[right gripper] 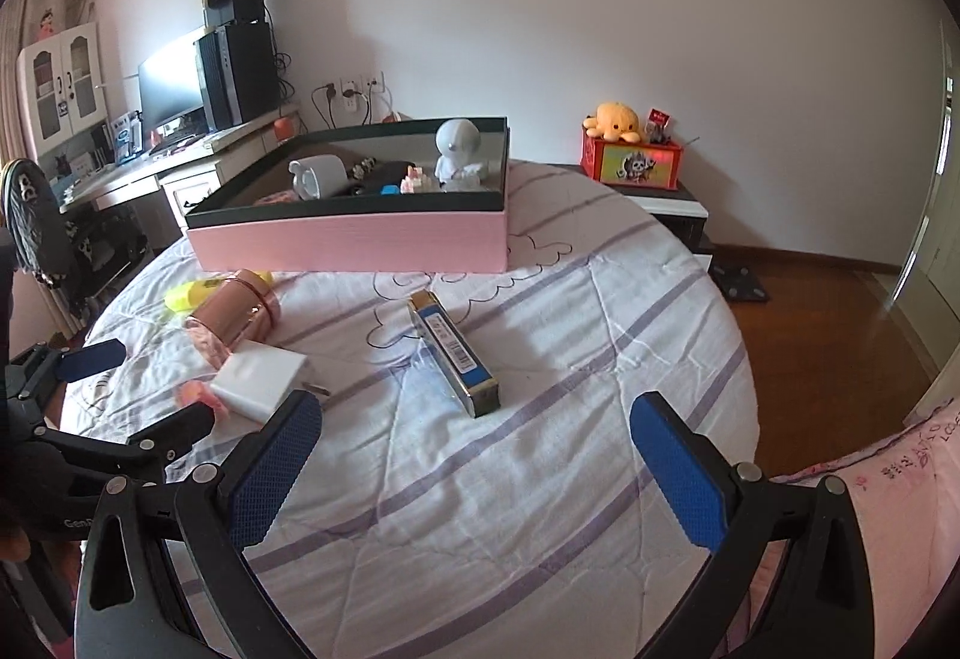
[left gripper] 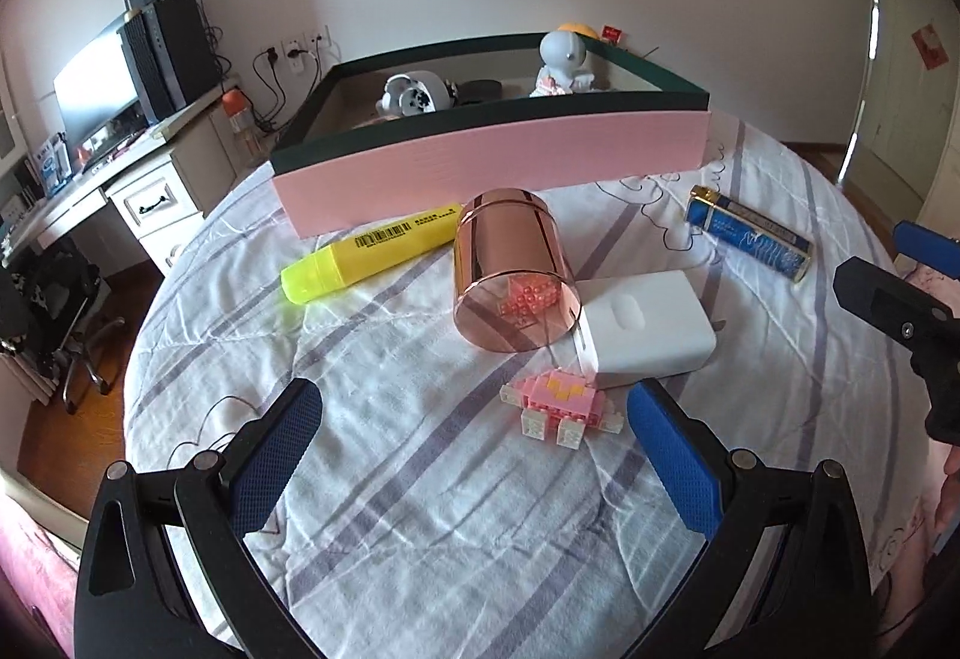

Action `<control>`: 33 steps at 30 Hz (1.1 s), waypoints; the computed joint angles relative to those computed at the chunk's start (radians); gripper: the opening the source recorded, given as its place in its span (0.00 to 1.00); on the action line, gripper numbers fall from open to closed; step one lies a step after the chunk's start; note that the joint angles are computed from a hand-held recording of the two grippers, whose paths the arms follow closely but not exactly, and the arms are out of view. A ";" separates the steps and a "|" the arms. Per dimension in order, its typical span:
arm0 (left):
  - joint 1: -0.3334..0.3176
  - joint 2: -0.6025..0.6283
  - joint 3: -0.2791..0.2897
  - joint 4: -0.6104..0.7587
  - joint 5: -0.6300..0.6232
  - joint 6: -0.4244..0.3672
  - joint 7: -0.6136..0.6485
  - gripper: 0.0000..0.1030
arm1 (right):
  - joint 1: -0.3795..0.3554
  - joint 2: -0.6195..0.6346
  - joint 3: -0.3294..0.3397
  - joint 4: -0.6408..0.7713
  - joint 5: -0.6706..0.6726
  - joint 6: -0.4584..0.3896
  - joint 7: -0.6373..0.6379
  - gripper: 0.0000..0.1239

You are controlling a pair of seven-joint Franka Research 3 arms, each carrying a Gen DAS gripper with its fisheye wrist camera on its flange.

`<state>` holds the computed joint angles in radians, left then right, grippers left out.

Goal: Organize rigid objects
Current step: 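Grasp the blue-and-gold battery pack with the right tool while the left tool grasps the pink block figure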

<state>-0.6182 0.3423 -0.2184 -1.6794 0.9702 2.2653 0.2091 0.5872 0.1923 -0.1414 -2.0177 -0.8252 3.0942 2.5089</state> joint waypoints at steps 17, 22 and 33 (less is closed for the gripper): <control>0.042 -0.045 0.008 -0.096 0.012 0.168 -0.019 0.43 | 0.001 0.086 0.035 0.082 0.320 -0.074 -0.331 0.83; 0.053 -0.074 0.003 -0.134 0.025 0.150 -0.061 0.43 | 0.005 0.127 0.043 0.145 0.369 -0.137 -0.408 0.83; 0.072 -0.078 -0.007 -0.149 0.043 0.166 -0.098 0.45 | -0.063 0.201 0.140 0.246 0.589 -0.212 -0.664 0.36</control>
<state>-0.5466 0.2643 -0.2251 -1.8289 1.0134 2.4311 0.1111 0.5244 0.3937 -0.0011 -1.7717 -0.2363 2.8823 1.8446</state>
